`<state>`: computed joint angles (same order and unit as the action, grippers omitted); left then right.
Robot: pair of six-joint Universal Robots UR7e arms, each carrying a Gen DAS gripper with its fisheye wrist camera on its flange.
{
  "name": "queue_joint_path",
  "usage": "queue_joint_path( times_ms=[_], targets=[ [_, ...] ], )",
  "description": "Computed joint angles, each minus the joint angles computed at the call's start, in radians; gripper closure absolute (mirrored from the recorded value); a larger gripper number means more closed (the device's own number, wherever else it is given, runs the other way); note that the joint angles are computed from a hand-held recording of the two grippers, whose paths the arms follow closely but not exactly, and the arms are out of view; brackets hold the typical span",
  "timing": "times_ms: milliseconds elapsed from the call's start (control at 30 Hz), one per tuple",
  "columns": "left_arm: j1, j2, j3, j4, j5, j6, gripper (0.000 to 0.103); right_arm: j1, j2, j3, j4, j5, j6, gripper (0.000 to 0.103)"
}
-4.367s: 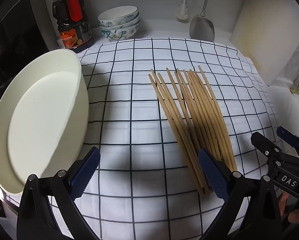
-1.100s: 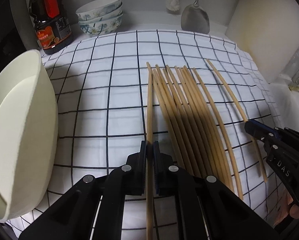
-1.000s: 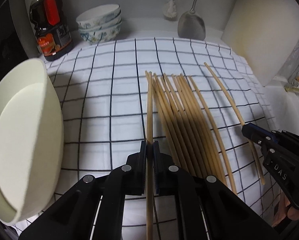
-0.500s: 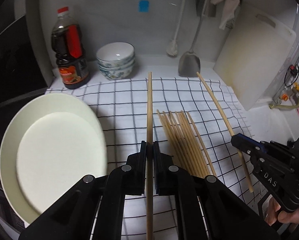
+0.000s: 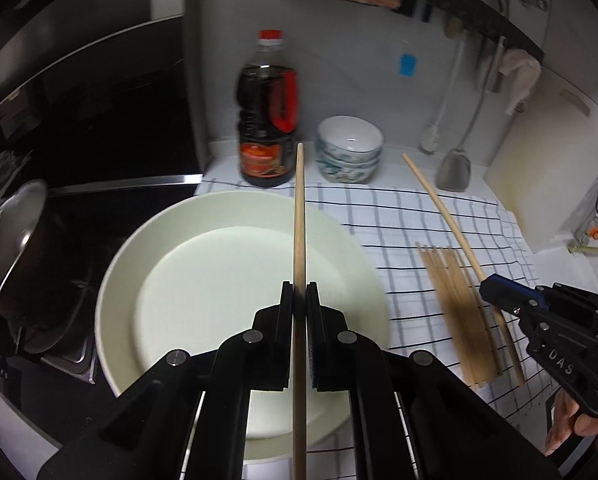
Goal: Organize utensils
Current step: 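Carry the held chopsticks with both tools over the white basin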
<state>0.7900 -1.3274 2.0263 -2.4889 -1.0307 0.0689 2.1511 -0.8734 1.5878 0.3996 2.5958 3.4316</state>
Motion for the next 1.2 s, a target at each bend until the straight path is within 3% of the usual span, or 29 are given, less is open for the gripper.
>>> queue_joint_path(
  times_ms=[300,567,800,1200],
  targets=[
    [0.088,0.0,-0.044,0.008,0.021,0.043,0.096,-0.031,0.131,-0.168,0.057,-0.126,-0.042,0.097],
    [0.163,0.067,-0.109,0.037,-0.006,0.059,0.096,-0.084,0.257,-0.335,0.175,-0.234,0.004,0.097],
    [0.207,0.121,-0.146,0.065,0.002,0.053,0.096,-0.117,0.342,-0.442,0.267,-0.242,0.041,0.097],
    [0.233,0.169,-0.17,0.088,0.006,0.027,0.094,-0.149,0.403,-0.513,0.34,-0.213,0.071,0.097]
  ],
)
